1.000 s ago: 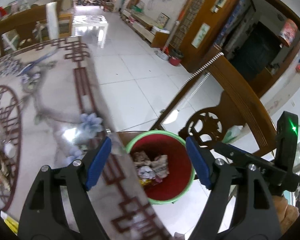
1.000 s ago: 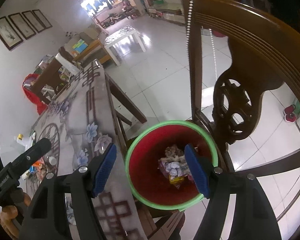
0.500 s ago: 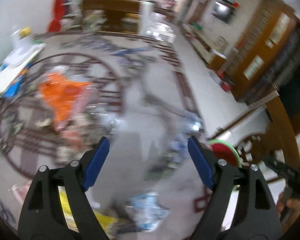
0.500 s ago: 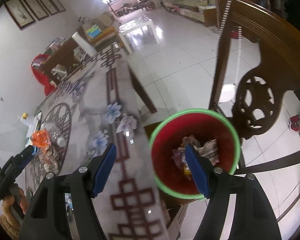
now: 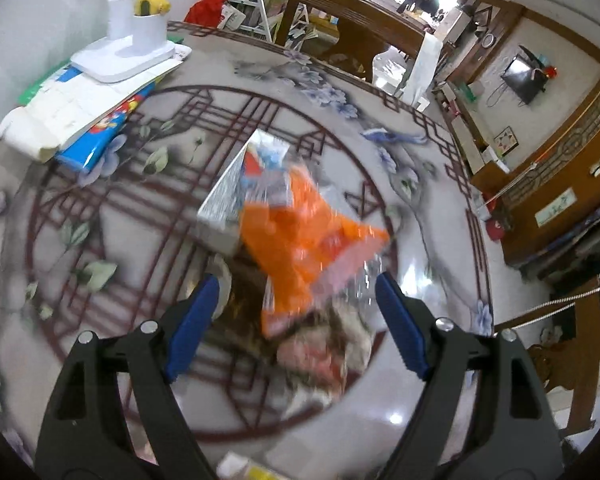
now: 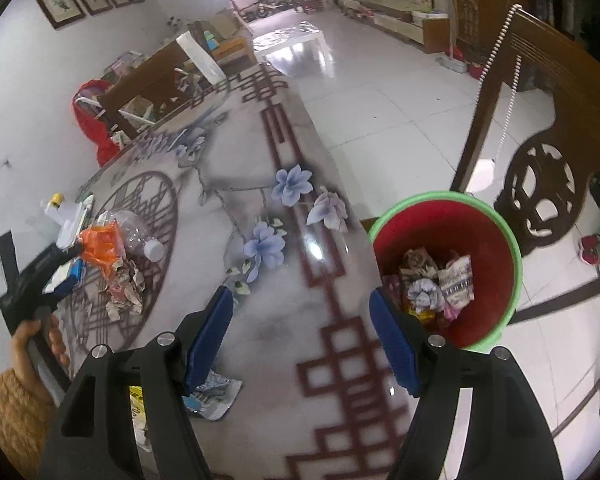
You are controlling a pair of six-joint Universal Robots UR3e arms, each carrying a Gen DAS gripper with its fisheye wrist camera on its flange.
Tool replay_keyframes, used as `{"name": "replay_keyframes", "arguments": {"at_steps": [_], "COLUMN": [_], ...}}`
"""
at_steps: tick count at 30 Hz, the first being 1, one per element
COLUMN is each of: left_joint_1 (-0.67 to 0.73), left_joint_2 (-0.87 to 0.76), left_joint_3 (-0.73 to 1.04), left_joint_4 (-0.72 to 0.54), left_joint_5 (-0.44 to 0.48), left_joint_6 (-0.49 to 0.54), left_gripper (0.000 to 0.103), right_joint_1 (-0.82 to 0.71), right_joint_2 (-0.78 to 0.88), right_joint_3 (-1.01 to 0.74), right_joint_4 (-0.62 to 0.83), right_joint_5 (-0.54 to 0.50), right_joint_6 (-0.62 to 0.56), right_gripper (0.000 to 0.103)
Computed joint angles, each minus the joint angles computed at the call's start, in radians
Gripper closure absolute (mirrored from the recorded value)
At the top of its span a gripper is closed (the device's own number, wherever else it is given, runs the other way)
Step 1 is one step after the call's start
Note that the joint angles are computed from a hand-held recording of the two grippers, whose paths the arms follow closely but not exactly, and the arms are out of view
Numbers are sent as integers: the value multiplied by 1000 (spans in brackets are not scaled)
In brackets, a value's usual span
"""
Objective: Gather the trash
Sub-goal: 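Move the left tool back to the table and grasp an orange snack bag, then grasp the clear plastic water bottle with the right tool while the left tool holds the orange bag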
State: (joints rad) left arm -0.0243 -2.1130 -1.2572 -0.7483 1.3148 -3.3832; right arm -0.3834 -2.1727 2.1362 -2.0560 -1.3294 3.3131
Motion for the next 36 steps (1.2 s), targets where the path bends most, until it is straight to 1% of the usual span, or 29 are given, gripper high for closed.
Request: {"name": "replay_keyframes", "arguments": {"at_steps": [3, 6, 9, 10, 12, 14, 15, 17, 20, 22, 24, 26, 28, 30, 32, 36], "left_joint_1": [1, 0, 4, 3, 10, 26, 40, 68, 133, 169, 209, 232, 250, 275, 296, 319], "left_joint_2": [-98, -195, -262, -268, -252, -234, -216, -175, -67, -14, 44, 80, 114, 138, 135, 104], "left_joint_3": [146, 298, 393, 399, 362, 340, 319, 283, 190, 158, 125, 102, 47, -24, -68, -113], "left_joint_4": [-44, -131, -199, -203, -169, -172, -174, -194, -230, -258, -302, -329, -310, -280, -273, -273], "left_joint_5": [-8, -24, -39, -36, -60, -101, -133, -188, -278, -311, -329, -298, -244, -204, -185, -173], "left_joint_6": [30, 54, 82, 99, 134, 174, 197, 241, 340, 405, 497, 591, 674, 728, 739, 716], "left_gripper": [25, 25, 26, 35, 41, 46, 51, 52, 53, 53, 53, 53, 52, 52, 52, 52], "right_joint_1": [76, 162, 247, 265, 326, 376, 408, 459, 527, 566, 597, 623, 648, 670, 679, 678], "right_joint_2": [-2, -2, 4, 6, 35, 76, 113, 183, 312, 411, 515, 603, 703, 801, 879, 1020], "right_joint_3": [-3, -7, -9, -8, -15, -28, -44, -79, -161, -231, -317, -397, -500, -615, -714, -920], "right_joint_4": [-8, -14, -13, -12, -19, -36, -52, -83, -130, -158, -178, -187, -187, -174, -156, -84], "right_joint_5": [-66, -147, -227, -243, -285, -312, -325, -345, -360, -360, -352, -346, -335, -331, -323, -296], "right_joint_6": [95, 207, 325, 350, 421, 470, 495, 519, 527, 513, 487, 464, 427, 388, 351, 286], "right_gripper": [34, 34, 34, 34, 34, 34, 34, 34, 34, 34, 34, 34, 34, 34, 34, 34]}}
